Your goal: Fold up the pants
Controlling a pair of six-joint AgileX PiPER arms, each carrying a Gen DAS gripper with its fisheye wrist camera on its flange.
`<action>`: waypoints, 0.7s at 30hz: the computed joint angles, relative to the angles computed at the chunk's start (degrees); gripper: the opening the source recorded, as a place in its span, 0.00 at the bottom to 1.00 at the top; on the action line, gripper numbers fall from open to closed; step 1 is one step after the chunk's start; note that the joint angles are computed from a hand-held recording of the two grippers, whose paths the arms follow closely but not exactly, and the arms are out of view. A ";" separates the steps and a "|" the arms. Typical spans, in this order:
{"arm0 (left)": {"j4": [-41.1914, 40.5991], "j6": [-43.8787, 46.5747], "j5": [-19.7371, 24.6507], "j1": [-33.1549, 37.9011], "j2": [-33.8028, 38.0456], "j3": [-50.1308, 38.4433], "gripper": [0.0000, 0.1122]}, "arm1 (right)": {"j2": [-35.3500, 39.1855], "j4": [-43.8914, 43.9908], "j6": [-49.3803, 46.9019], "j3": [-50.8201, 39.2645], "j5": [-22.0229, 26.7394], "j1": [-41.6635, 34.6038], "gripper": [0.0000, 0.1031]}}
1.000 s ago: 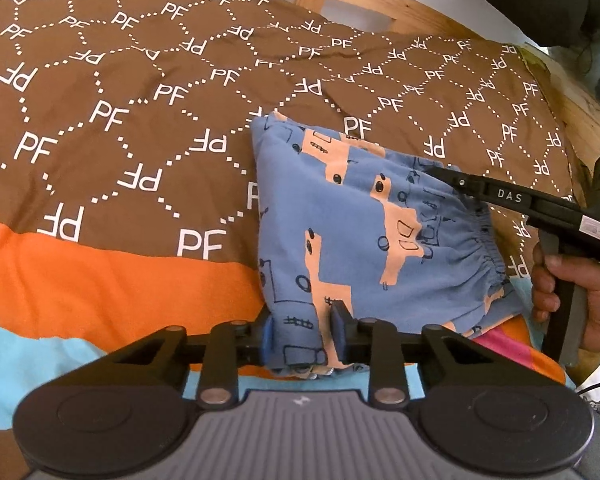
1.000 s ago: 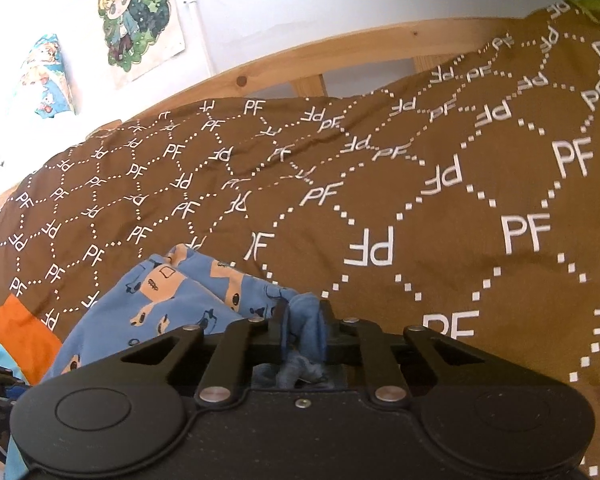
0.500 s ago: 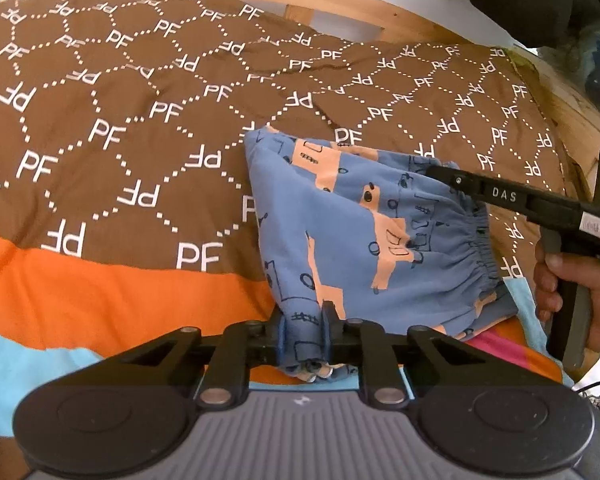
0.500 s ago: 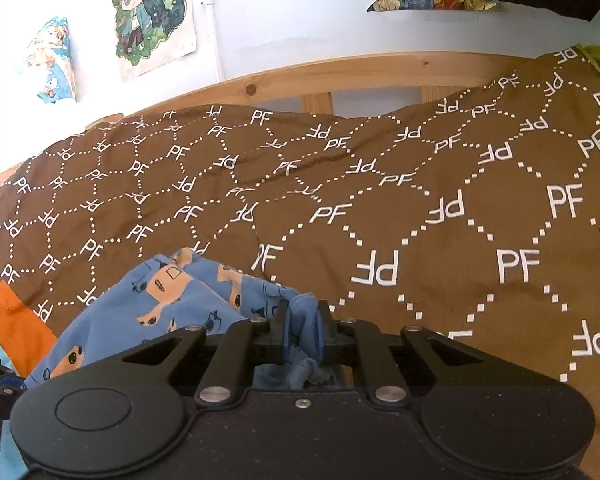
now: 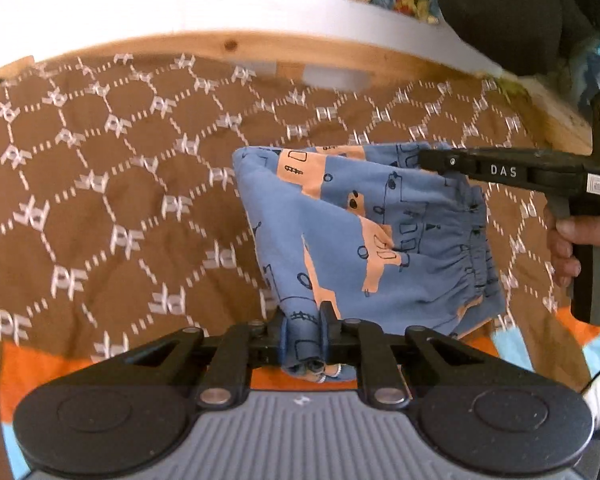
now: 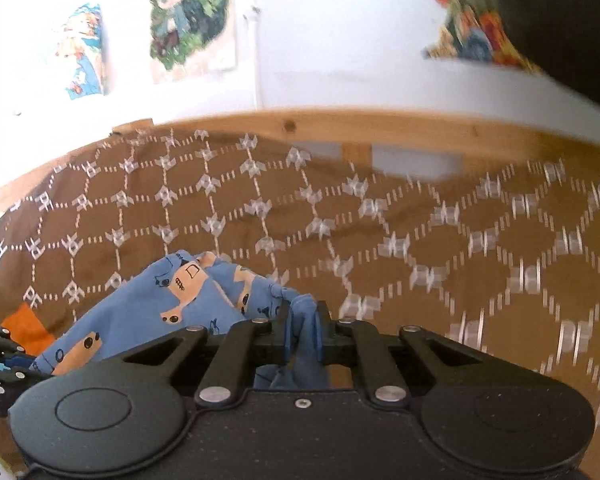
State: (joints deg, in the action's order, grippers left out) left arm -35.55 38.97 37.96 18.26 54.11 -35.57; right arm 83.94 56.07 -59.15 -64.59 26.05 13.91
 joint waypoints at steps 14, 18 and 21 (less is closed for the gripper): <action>-11.15 6.08 -10.71 2.84 22.65 -12.25 0.15 | 25.54 -24.71 23.53 -36.46 3.67 7.35 0.10; -7.28 1.68 -12.77 1.72 27.54 -13.26 0.16 | 30.81 -29.19 28.57 -40.37 5.24 8.47 0.11; -7.60 1.53 -12.15 2.54 28.57 -13.14 0.17 | 31.21 -29.51 28.93 -38.02 2.12 9.02 0.11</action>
